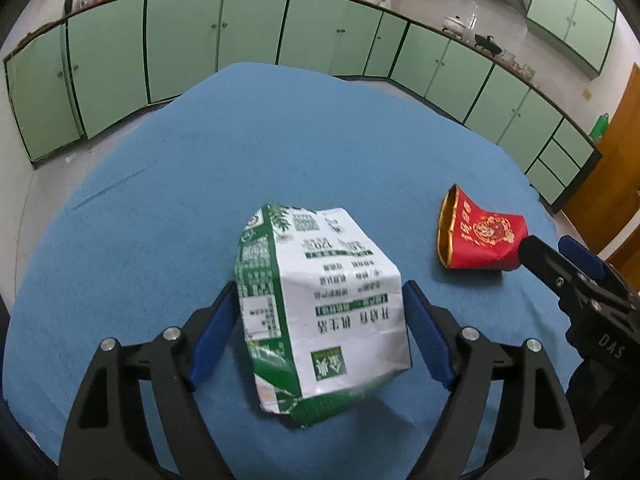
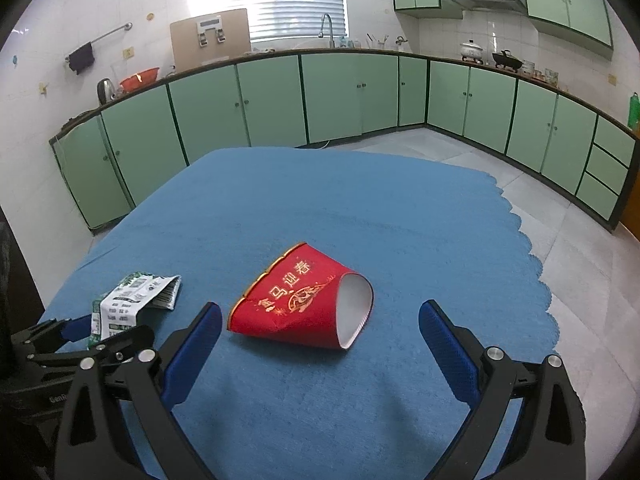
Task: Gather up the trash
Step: 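Grasp the green-white milk packet with the left tool, then grasp the red paper cup with the right tool while the left tool holds the packet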
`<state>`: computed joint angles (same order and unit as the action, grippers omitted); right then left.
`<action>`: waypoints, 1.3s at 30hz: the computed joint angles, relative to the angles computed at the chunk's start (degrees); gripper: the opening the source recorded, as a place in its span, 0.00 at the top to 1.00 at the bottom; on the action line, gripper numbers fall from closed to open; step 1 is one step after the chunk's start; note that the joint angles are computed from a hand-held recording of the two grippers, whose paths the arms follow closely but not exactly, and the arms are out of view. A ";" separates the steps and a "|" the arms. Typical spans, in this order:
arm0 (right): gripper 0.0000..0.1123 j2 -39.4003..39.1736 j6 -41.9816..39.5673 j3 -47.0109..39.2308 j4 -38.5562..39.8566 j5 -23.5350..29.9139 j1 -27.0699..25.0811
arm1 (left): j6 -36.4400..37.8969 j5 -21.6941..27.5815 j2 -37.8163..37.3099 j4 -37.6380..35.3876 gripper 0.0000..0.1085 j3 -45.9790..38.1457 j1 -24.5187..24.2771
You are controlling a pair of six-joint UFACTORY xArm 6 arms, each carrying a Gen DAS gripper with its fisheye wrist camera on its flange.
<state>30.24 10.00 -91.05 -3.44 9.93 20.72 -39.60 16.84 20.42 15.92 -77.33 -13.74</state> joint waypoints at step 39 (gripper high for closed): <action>0.17 11.19 14.81 -16.94 -11.34 14.85 2.14 | 2.24 -0.35 0.73 -1.81 0.33 -0.17 3.65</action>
